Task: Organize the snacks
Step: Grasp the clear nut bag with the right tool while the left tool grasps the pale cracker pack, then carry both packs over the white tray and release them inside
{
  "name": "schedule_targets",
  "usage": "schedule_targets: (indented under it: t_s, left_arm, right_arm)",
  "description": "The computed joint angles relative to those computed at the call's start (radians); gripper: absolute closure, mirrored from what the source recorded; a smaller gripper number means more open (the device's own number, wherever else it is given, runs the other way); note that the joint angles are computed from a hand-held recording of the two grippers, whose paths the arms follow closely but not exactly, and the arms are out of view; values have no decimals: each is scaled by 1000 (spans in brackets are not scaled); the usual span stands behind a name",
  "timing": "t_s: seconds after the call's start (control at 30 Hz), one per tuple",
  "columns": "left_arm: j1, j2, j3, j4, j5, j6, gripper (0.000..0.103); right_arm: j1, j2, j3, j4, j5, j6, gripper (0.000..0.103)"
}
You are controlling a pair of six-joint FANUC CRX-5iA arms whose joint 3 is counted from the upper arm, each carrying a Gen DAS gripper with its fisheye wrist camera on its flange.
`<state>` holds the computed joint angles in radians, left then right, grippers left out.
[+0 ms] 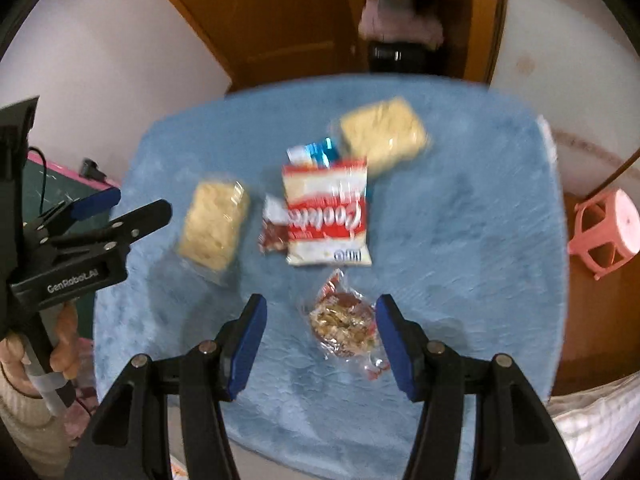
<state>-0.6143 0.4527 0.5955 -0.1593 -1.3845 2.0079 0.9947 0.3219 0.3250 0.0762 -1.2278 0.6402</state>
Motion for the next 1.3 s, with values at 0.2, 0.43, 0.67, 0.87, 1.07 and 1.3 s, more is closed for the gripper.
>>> schedule_targets:
  t_s: [0.2, 0.43, 0.67, 0.87, 1.07, 1.3]
  left_arm:
    - [13, 84, 12, 64, 0, -23, 10]
    - [8, 143, 45, 73, -28, -48, 10]
    - [21, 92, -50, 97, 46, -38, 43]
    - [-1, 14, -81, 49, 21, 11, 43]
    - [-44, -128, -118, 19, 12, 22, 43]
    - [-172, -280, -101, -108, -47, 75, 43]
  right_arm:
    - [-1, 110, 79, -44, -111, 100, 46]
    - [19, 147, 106, -27, -184, 159, 45]
    - [61, 141, 76, 32, -186, 126, 51]
    - [104, 70, 24, 66, -161, 19, 52]
    - [202, -40, -21, 195, -155, -131, 52]
    - [341, -131, 8, 395, -199, -295, 52]
